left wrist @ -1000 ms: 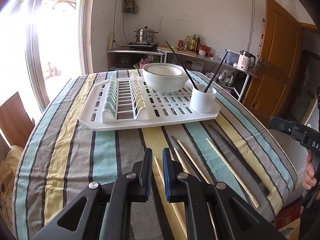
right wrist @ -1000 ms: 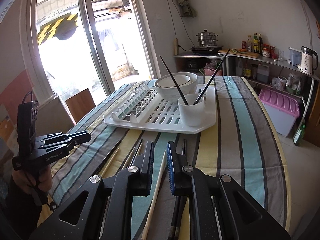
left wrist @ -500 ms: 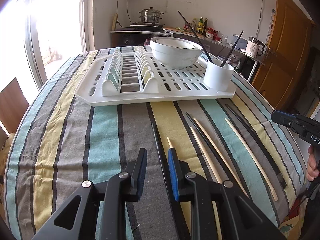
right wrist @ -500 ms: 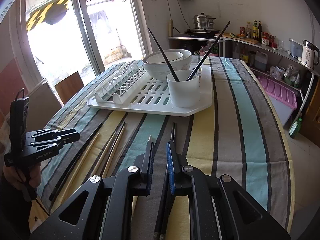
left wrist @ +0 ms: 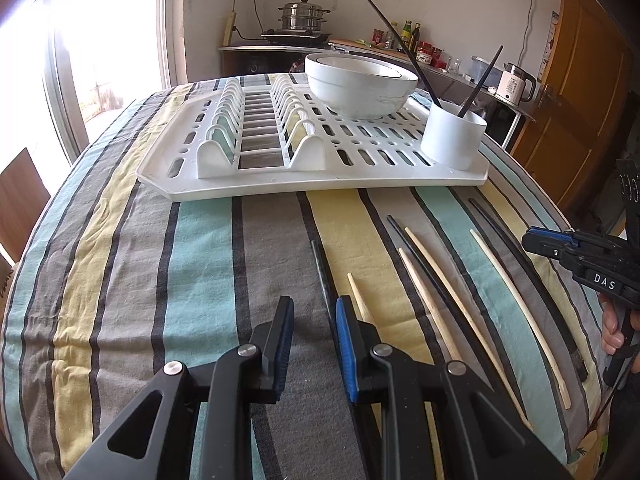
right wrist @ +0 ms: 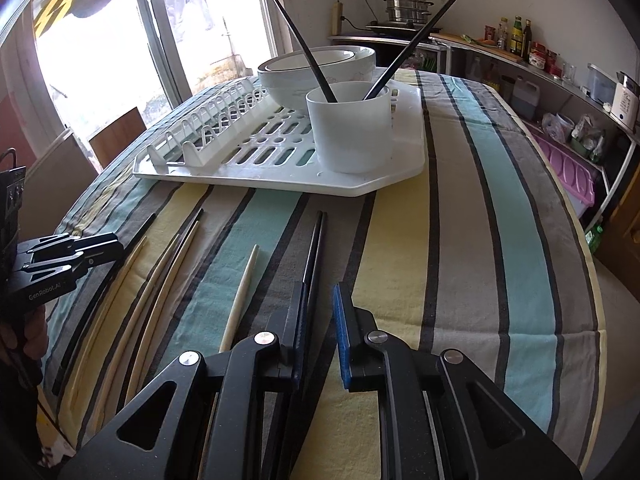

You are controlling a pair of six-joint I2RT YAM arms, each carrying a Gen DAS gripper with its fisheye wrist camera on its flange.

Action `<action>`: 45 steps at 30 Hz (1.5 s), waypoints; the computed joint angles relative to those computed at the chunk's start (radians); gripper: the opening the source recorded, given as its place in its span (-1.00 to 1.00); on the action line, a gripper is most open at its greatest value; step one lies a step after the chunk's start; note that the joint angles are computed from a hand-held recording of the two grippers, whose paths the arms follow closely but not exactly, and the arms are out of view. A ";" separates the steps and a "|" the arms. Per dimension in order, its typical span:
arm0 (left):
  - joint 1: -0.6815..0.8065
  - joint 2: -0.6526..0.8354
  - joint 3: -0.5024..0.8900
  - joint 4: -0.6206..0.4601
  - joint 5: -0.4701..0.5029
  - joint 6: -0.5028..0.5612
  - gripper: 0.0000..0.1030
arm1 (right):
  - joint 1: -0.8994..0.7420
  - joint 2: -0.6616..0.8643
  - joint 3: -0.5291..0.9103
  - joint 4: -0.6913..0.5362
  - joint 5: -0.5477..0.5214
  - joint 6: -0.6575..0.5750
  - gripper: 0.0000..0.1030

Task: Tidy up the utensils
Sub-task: 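Move both tools back to the remaining black chopsticks on the cloth, then close the left tool on a black chopstick while the right tool grasps another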

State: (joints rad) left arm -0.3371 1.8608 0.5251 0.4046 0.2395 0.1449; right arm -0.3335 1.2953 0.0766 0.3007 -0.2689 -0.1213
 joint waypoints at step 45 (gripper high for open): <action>-0.029 0.030 0.038 -0.001 -0.050 0.002 -0.55 | 0.080 0.076 0.075 -0.046 0.120 -0.037 -0.62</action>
